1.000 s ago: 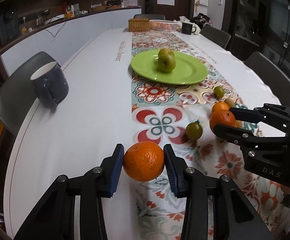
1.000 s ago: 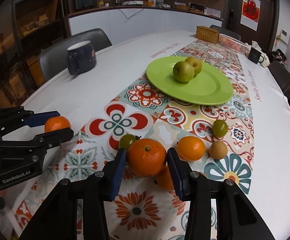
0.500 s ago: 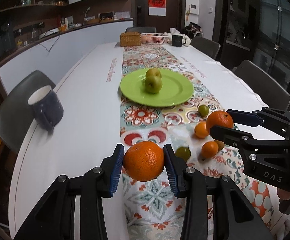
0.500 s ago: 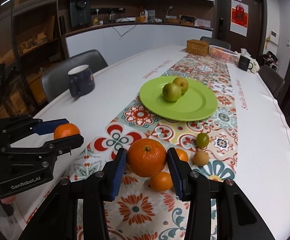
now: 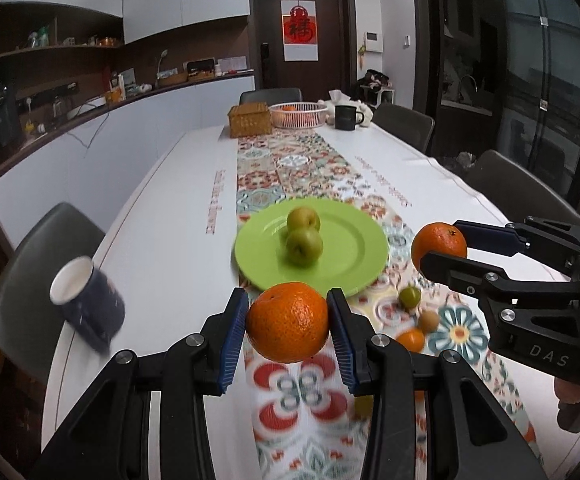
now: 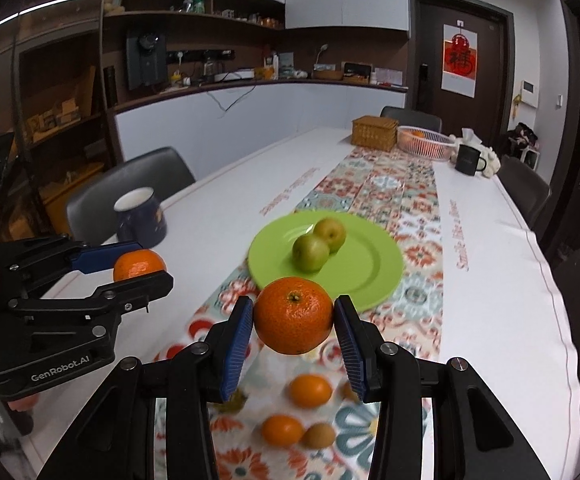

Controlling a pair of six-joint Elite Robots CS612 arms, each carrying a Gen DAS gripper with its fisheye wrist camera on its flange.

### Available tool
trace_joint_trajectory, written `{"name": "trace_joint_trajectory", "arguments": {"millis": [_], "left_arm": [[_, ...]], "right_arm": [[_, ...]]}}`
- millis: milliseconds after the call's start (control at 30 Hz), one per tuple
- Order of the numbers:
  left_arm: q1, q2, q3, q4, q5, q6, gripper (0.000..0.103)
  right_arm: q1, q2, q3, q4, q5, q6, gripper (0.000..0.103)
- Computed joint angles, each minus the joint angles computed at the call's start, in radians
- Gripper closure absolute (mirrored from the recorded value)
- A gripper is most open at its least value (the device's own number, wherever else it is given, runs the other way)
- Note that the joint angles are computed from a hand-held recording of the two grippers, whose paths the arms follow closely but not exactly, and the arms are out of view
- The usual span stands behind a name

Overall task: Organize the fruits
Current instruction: 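Carry the left tool's orange onto the green plate while the right tool places its orange there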

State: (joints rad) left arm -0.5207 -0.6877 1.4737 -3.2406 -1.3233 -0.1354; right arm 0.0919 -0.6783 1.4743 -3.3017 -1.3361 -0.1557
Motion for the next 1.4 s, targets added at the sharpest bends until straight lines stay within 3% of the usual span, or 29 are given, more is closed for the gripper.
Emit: {"name": "trace_joint_trajectory", "arguments": {"millis": [367,567,833,1067,1300,1400], "left_arm": [[0.036,0.080,-0.200,0.135,-0.050,0.007,0.063],[0.056,0.140,-0.319,0.232,-0.086,0.019,0.063],[0.086,0.231,-0.488,0.397,-0.175,-0.022,0.063],[0.098,0.287,-0.583,0.498,-0.210,-0.042,0.063],[0.105,0.310,-0.623,0.548,-0.245,-0.057,0.062],[0.105,0.307,-0.615,0.536,-0.247,-0.064,0.050]], "right_arm": [[-0.008,0.069,-0.187,0.118,-0.006,0.045,0.060],[-0.011,0.129,-0.309,0.237,-0.021,0.058,0.060],[-0.011,0.211,-0.458,0.409,-0.046,0.081,0.060],[-0.008,0.252,-0.521,0.489,-0.062,0.083,0.060],[-0.007,0.270,-0.548,0.520,-0.069,0.080,0.060],[-0.007,0.272,-0.550,0.524,-0.072,0.089,0.059]]}}
